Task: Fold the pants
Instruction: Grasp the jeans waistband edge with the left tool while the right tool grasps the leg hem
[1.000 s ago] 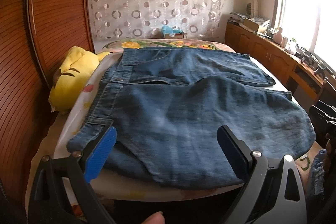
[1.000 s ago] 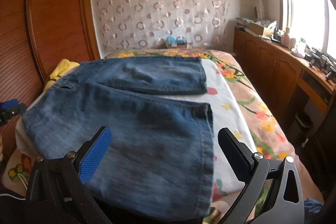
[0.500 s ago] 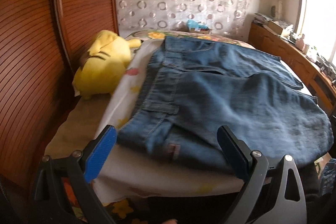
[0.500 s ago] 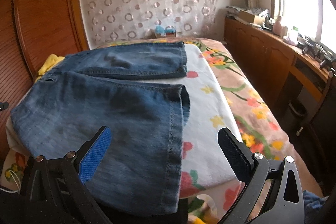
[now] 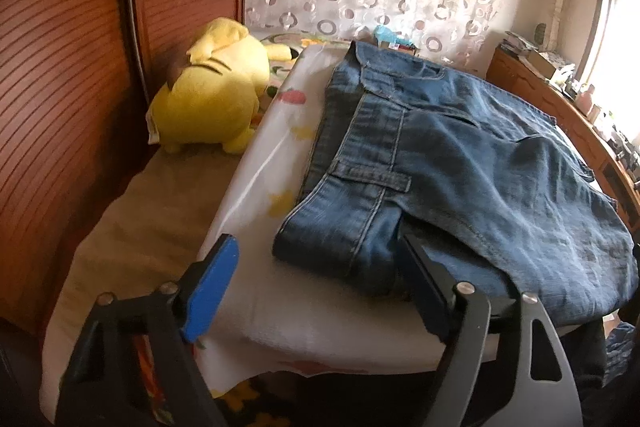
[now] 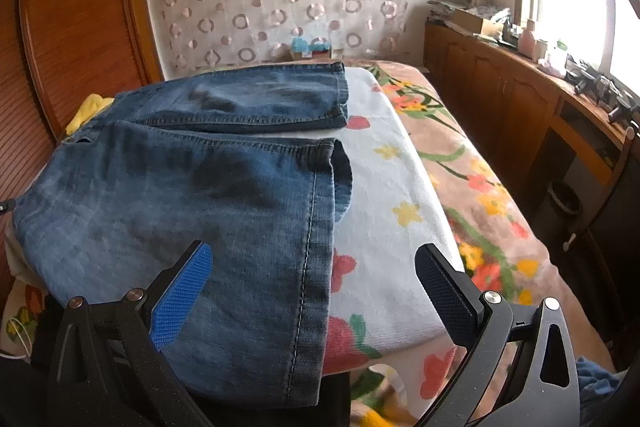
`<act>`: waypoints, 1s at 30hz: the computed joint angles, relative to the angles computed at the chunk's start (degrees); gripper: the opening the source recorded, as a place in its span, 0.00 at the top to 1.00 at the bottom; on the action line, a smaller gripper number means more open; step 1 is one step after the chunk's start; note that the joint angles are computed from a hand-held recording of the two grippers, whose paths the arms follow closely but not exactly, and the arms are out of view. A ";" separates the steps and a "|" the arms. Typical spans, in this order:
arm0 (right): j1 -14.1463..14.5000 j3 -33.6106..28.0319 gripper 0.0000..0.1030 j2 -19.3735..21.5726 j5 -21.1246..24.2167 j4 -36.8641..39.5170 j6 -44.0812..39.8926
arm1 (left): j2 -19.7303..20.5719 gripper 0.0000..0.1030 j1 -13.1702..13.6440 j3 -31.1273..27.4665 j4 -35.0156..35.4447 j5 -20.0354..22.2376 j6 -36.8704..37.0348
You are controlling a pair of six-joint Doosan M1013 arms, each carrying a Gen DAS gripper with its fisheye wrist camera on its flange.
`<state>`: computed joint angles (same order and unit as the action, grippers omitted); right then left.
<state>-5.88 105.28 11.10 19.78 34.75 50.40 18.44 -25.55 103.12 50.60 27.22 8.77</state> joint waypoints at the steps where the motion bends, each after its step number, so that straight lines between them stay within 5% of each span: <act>1: 0.01 -0.02 0.00 0.08 0.14 -0.23 0.14 | 0.10 0.30 0.10 0.13 -0.31 -0.30 0.18; 6: 0.29 -0.55 0.00 0.44 1.25 -2.94 2.27 | 0.34 0.50 0.52 0.38 -3.10 -2.30 3.14; 10: 0.33 -0.62 0.00 0.46 1.90 -2.82 1.78 | 0.23 0.57 0.39 0.57 -1.83 -2.41 2.53; 20: -0.76 -0.57 0.01 0.03 5.56 -3.03 -0.60 | 0.77 0.58 0.41 -0.08 -2.42 -1.38 4.30; 30: -1.83 -1.12 0.28 0.63 10.37 0.35 -4.70 | 0.91 0.60 0.31 -0.30 -1.64 -0.79 4.13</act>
<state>-7.71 104.15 11.73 30.15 35.10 45.70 19.35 -25.24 102.82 48.96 26.43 12.90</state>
